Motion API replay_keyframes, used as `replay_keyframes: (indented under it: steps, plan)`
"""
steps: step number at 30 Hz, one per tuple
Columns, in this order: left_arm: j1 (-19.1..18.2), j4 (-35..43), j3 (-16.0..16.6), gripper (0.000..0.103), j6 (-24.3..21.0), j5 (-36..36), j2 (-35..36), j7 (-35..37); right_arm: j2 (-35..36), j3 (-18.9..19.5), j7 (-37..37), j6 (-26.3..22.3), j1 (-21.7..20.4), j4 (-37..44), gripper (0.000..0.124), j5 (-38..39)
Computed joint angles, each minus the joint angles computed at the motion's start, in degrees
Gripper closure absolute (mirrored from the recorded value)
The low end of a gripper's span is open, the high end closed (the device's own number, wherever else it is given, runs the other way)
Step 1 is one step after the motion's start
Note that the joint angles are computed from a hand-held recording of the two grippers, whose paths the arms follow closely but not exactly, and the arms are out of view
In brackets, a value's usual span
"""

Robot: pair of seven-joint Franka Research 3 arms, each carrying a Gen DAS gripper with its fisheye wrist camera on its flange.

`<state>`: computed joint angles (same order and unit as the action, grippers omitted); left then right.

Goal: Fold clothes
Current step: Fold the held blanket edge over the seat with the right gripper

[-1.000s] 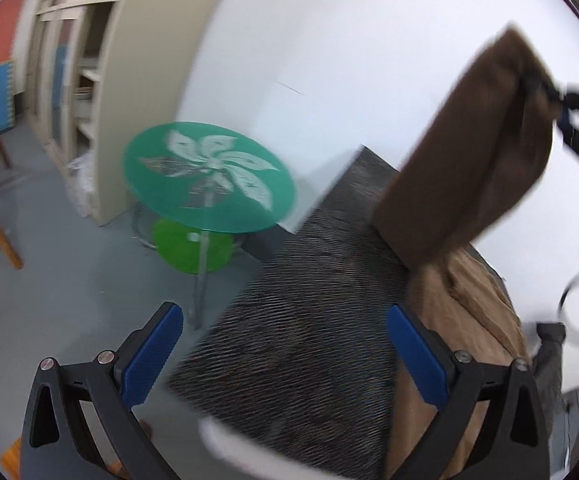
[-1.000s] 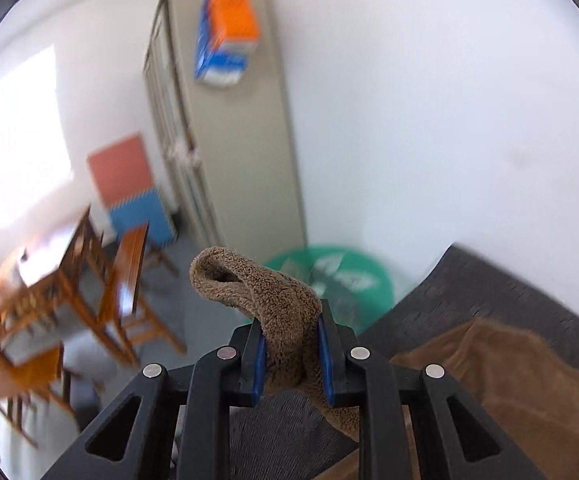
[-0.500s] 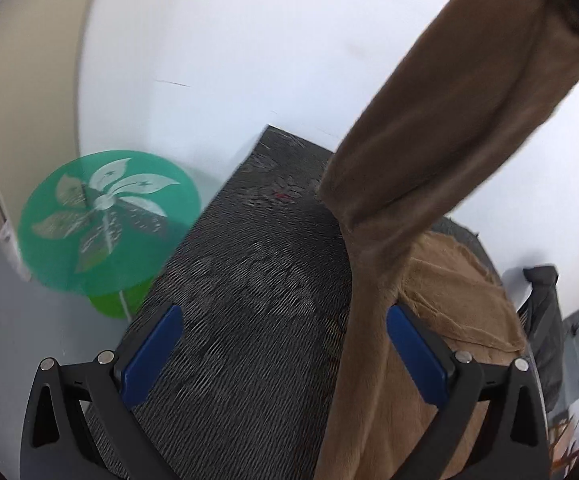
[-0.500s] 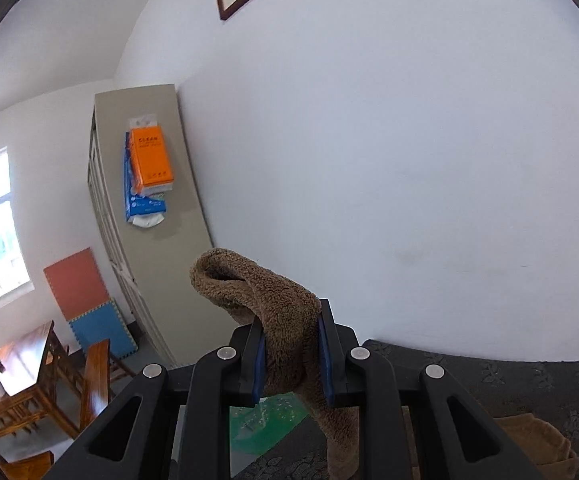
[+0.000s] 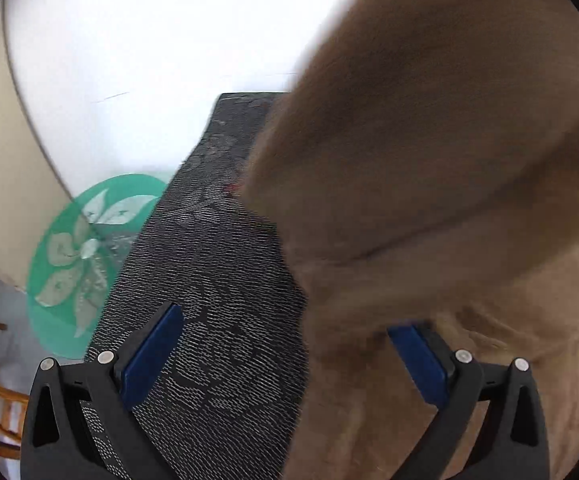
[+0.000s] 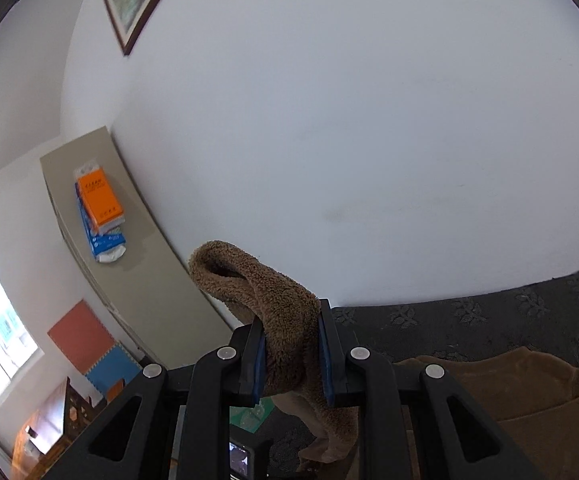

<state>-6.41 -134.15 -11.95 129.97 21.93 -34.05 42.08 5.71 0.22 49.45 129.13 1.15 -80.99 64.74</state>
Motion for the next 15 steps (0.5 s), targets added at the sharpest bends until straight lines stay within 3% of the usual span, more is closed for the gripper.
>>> replay_keyframes:
  steps: [4, 7, 11, 15]
  plan:
    - [0.56, -0.53, -0.10, 0.001, -0.23, 0.43, 0.23, -0.89, -2.18, -2.78, 0.89, 2.25, -3.25, -7.08, 0.102, 4.33]
    - [1.04, -0.11, -1.22, 0.001, -2.07, 2.25, 0.76, -1.29, -3.61, -4.91, 3.39, 6.70, -4.94, -14.42, 0.102, 2.32]
    - [-0.23, -0.86, -0.68, 0.001, -2.32, 1.09, 0.91, -1.41, -3.76, -6.04, 8.29, 12.73, -5.96, -21.96, 0.102, -5.90]
    - [-0.88, -0.61, -1.08, 0.001, -3.20, 1.39, 1.80, -0.79, -2.51, -5.73, 6.57, 10.42, -6.01, -23.75, 0.101, -13.33]
